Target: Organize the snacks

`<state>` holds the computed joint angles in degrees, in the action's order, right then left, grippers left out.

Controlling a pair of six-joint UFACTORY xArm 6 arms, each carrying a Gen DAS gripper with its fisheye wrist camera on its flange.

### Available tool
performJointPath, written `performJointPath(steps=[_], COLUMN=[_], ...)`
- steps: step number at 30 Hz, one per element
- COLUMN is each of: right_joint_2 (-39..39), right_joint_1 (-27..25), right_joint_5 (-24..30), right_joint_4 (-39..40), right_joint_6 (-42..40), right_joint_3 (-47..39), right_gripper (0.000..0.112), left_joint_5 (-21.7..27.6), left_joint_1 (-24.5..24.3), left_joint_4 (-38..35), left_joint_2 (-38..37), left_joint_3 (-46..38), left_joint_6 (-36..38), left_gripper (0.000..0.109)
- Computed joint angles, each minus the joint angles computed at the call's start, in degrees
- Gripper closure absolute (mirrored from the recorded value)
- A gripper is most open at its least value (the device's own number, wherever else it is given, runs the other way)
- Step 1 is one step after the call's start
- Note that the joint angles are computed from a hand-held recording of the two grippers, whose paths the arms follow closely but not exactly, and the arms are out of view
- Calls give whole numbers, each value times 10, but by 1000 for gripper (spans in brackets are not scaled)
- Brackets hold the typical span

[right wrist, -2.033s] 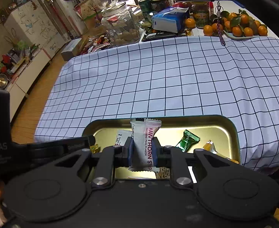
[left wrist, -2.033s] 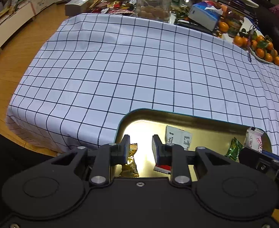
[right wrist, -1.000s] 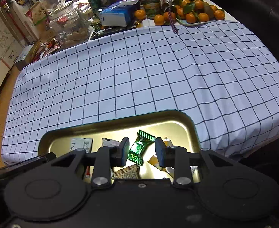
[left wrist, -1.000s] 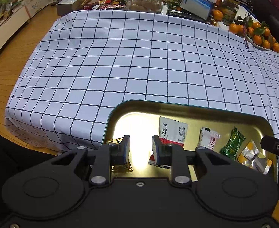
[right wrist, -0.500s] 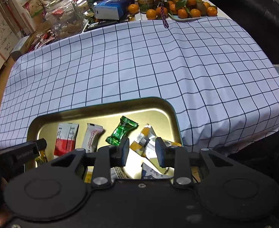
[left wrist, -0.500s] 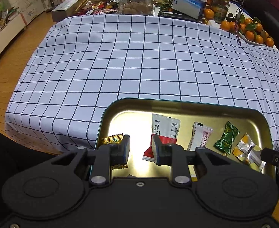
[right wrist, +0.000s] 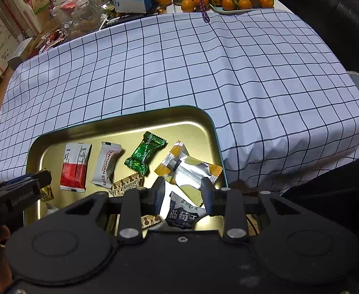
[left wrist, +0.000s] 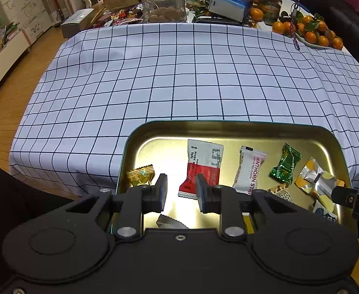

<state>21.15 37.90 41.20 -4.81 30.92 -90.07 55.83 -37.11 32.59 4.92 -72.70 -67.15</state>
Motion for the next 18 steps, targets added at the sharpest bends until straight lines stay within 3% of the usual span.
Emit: performJointPath(steps=[18], right_joint_2=[10], right_joint_1=[-1], right_joint_5=[6], right_joint_4=[12], right_joint_6=[5], right_joint_3=[-13], right_gripper=[77], left_joint_5=[-1], left_joint_1=[6], left_joint_4=[-24], left_joint_2=[5], left_joint_3=[-4], left_joint_6=[15], left_gripper=[73])
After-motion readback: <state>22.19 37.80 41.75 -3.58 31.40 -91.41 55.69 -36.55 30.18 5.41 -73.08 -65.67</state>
